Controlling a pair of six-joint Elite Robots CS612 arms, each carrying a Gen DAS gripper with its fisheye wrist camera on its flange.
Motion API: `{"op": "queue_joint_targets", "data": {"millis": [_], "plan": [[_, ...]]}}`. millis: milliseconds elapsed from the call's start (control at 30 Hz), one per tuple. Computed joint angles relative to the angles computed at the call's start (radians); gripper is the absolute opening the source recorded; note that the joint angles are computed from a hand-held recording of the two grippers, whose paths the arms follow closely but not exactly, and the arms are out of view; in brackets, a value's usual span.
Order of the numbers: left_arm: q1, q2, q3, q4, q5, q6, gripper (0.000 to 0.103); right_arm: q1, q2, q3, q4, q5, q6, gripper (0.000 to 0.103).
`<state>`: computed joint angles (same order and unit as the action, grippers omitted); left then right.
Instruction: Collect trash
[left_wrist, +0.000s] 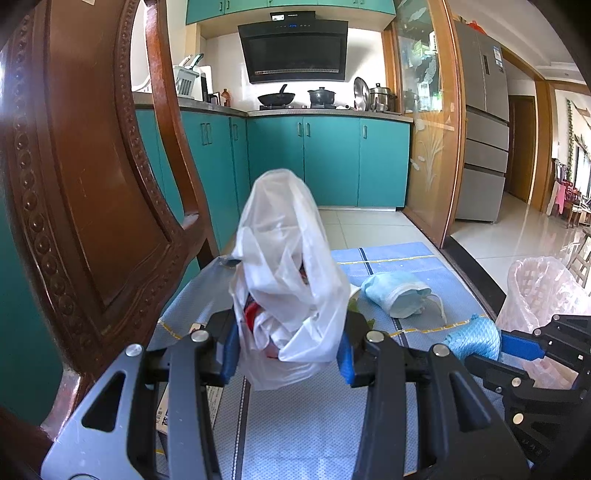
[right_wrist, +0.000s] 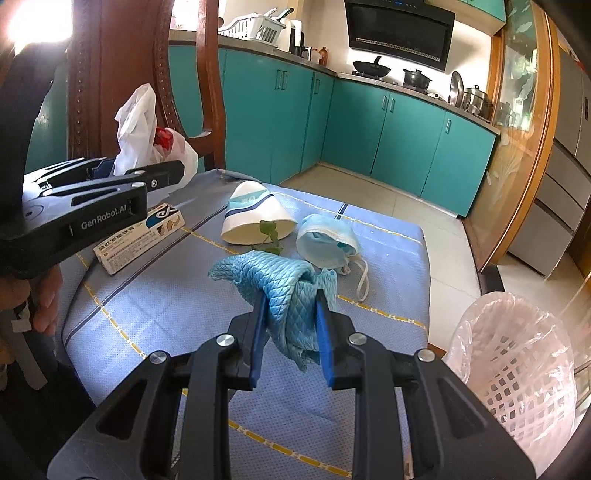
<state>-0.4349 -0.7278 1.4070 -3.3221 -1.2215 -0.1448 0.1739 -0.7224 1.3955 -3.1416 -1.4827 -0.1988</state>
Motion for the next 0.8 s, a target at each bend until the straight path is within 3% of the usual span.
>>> {"op": "queue_joint_targets", "data": {"millis": [567,800], "plan": [[-0.001,0.0,-0.001,0.001,0.001,-0.002,0.043,-0.001,-0.002,0.006,-0.022,0.007,-0.001,0.026],[-0.007,-0.019,0.02,-0.026,0.01,-0.008,0.043,-0.019,-0.01,0.02,-0.061,0.052,0.068,0.026]]}}
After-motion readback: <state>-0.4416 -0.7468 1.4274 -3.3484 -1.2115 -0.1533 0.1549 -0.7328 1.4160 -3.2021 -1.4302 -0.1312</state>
